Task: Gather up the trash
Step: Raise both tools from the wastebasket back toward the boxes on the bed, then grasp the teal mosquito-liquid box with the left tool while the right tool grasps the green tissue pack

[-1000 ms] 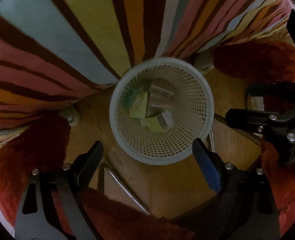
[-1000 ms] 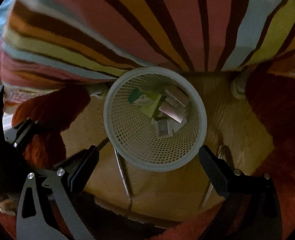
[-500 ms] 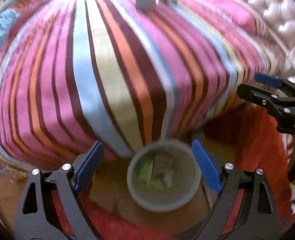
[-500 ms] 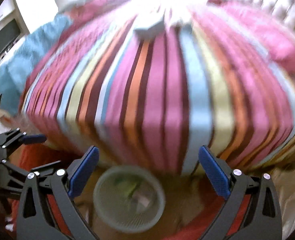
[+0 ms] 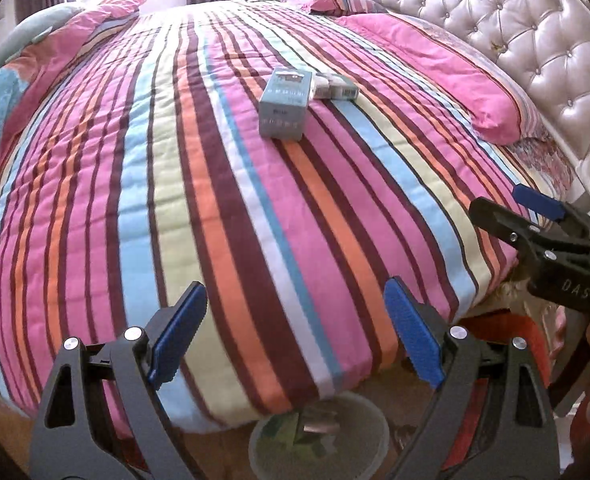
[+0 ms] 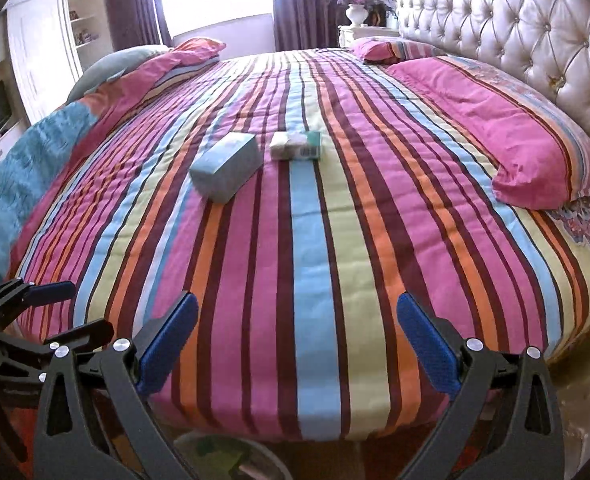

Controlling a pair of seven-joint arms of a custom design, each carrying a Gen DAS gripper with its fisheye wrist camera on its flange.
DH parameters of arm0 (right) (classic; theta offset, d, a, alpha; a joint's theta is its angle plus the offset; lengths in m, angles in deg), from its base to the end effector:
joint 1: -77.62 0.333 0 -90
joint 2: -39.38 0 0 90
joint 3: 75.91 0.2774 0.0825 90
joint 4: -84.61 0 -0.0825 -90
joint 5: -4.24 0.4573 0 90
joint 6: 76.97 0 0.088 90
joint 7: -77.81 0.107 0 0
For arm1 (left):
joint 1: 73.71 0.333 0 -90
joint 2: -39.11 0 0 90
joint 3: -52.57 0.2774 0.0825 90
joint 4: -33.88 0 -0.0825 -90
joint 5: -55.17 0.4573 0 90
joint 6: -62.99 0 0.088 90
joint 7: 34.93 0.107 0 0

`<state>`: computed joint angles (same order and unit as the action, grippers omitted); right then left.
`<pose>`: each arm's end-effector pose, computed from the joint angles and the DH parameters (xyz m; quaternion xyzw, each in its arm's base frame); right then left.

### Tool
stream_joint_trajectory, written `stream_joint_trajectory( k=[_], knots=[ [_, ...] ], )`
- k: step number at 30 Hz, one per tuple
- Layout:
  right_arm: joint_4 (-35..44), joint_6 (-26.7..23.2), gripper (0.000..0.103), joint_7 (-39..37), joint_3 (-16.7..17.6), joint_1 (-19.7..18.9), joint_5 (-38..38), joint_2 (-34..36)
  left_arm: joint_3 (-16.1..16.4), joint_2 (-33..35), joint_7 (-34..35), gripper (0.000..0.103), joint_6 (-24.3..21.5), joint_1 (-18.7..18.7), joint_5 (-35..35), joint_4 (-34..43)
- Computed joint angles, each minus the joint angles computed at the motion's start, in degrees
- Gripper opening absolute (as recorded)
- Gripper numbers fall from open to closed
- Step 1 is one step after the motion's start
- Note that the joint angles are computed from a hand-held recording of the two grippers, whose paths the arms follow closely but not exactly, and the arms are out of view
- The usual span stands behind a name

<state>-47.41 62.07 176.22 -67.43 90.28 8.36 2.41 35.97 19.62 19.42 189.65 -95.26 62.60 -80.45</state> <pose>0.4637 0.1918 0.6265 -0.7164 0.5900 -0.2000 0.3140 0.4503 -0.3706 0.6129 -0.6417 0.7116 -0.2471 0.1446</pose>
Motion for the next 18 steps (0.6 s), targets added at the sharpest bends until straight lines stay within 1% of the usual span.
stream_joint_trajectory(
  k=[6, 11, 16, 18],
  knots=[
    [3.4, 1.8, 0.095, -0.8, -0.2, -0.4, -0.7, 4.9, 0.1, 5.4, 0.6, 0.088, 0.1, 0.9, 1.1, 4.4],
    [6.3, 3.0, 0.095, -0.6, 0.0, -0.8, -2.1, 9.0, 0.3, 9.5, 0.8, 0.088, 1.3, 1.7, 2.1, 7.5],
    [11.3, 3.5, 0.095, 1.5, -0.2, -1.3, -3.5, 15.1, 0.5, 14.8, 0.8, 0.088, 1.9, 2.3, 3.4, 12.3],
    [13.6, 3.4, 0.095, 1.6, -0.7, -1.0, -3.4, 17.7, 0.5, 17.2, 1.3, 0.088, 1.7, 2.4, 4.1, 14.7]
  ],
)
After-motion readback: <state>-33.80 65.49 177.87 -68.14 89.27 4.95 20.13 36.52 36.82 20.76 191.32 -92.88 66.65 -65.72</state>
